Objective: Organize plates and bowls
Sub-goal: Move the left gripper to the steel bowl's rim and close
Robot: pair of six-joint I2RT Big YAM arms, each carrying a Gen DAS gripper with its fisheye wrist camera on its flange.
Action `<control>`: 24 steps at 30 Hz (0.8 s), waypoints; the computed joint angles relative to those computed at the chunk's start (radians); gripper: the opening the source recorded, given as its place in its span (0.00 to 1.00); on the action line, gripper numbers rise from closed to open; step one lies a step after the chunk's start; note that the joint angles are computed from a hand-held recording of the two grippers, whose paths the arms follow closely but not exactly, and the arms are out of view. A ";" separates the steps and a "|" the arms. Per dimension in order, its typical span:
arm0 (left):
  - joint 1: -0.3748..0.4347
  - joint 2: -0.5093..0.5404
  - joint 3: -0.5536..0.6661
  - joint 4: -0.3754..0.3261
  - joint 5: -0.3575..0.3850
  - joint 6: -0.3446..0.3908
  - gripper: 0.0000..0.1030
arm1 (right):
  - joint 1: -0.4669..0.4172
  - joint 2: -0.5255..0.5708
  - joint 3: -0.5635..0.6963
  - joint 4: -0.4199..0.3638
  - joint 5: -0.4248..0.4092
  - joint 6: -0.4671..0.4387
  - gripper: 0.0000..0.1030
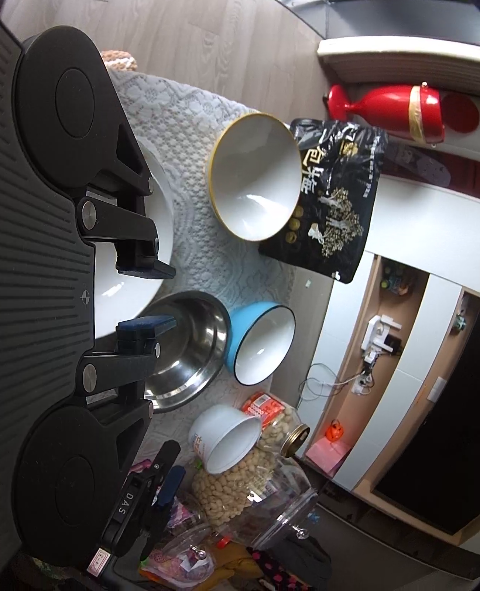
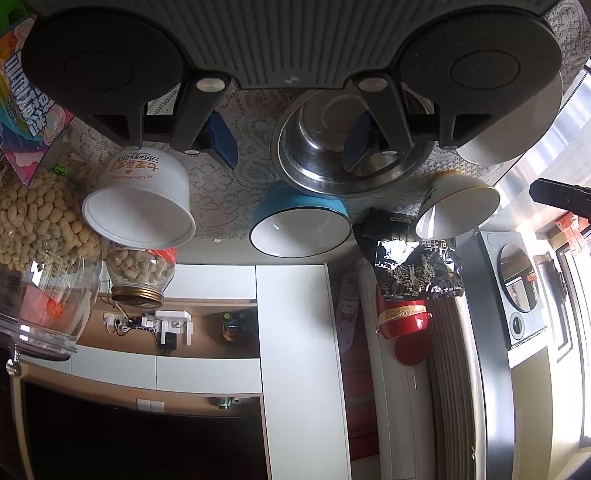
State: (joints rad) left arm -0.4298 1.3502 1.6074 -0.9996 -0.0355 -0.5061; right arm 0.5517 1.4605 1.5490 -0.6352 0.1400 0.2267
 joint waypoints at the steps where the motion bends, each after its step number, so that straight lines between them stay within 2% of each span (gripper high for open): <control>1: 0.006 0.037 0.040 -0.017 0.021 0.005 0.23 | -0.011 0.019 0.017 -0.016 -0.008 0.018 0.62; 4: 0.019 0.153 0.171 -0.094 0.067 0.026 0.23 | -0.052 0.076 0.067 -0.053 -0.086 0.082 0.62; 7: 0.039 0.294 0.330 -0.208 0.117 0.049 0.23 | -0.089 0.121 0.096 -0.063 -0.184 0.155 0.62; 10: 0.047 0.409 0.447 -0.282 0.066 0.075 0.23 | -0.109 0.149 0.104 -0.073 -0.254 0.197 0.62; 12: 0.058 0.446 0.477 -0.286 0.071 0.079 0.23 | -0.116 0.163 0.108 -0.093 -0.282 0.203 0.60; 14: 0.072 0.467 0.483 -0.274 0.104 0.055 0.23 | -0.122 0.174 0.112 -0.108 -0.293 0.216 0.53; 16: 0.081 0.483 0.485 -0.264 0.139 0.036 0.23 | -0.132 0.189 0.123 -0.123 -0.326 0.235 0.51; 19: 0.078 0.522 0.522 -0.294 0.149 0.051 0.23 | -0.136 0.218 0.157 -0.146 -0.368 0.240 0.48; 22: 0.072 0.544 0.545 -0.319 0.174 0.067 0.23 | -0.128 0.253 0.202 -0.185 -0.395 0.219 0.42; 24: 0.062 0.544 0.542 -0.317 0.179 0.075 0.33 | -0.127 0.263 0.212 -0.191 -0.424 0.224 0.39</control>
